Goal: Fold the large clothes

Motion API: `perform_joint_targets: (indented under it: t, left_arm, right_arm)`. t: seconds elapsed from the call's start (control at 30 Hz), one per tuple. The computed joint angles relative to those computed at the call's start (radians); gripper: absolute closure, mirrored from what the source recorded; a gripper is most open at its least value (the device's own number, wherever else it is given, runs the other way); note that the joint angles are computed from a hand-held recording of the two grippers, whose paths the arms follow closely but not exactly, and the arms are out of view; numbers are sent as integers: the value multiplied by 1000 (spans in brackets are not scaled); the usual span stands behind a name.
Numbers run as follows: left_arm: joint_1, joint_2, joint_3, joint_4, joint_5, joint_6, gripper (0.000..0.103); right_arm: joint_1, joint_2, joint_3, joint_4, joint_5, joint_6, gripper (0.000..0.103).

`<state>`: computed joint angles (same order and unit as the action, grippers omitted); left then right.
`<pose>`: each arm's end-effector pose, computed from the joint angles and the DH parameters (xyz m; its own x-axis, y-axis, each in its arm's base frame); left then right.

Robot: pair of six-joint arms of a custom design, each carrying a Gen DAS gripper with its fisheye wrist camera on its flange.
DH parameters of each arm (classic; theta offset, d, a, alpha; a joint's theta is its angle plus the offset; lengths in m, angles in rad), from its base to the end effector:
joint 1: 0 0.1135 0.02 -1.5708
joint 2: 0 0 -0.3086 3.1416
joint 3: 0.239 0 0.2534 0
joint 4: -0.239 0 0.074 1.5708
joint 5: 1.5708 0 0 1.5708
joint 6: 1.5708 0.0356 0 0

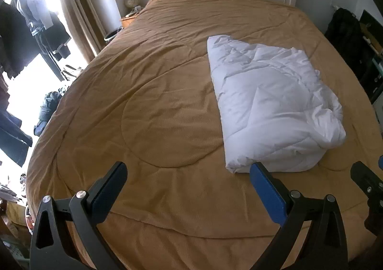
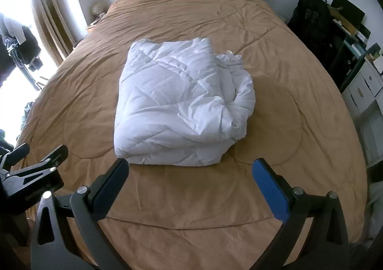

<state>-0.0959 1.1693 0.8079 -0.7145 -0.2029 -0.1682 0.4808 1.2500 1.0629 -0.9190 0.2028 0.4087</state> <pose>0.2024 -0.0123 0.2708 -0.8634 -0.0817 -0.4979 -0.1481 0.9844 0.0953 0.2024 0.0975 0.3222 -0.8756 -0.0177 -0.4828 -0.0273 0.9995 0.0129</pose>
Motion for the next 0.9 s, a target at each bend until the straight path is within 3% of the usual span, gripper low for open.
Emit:
perform_joint_targets:
  t: [0.9]
  left_arm:
    - [5, 10, 0, -3, 1, -12, 1]
  right_arm:
    - [10, 3, -10, 4, -4, 6, 0]
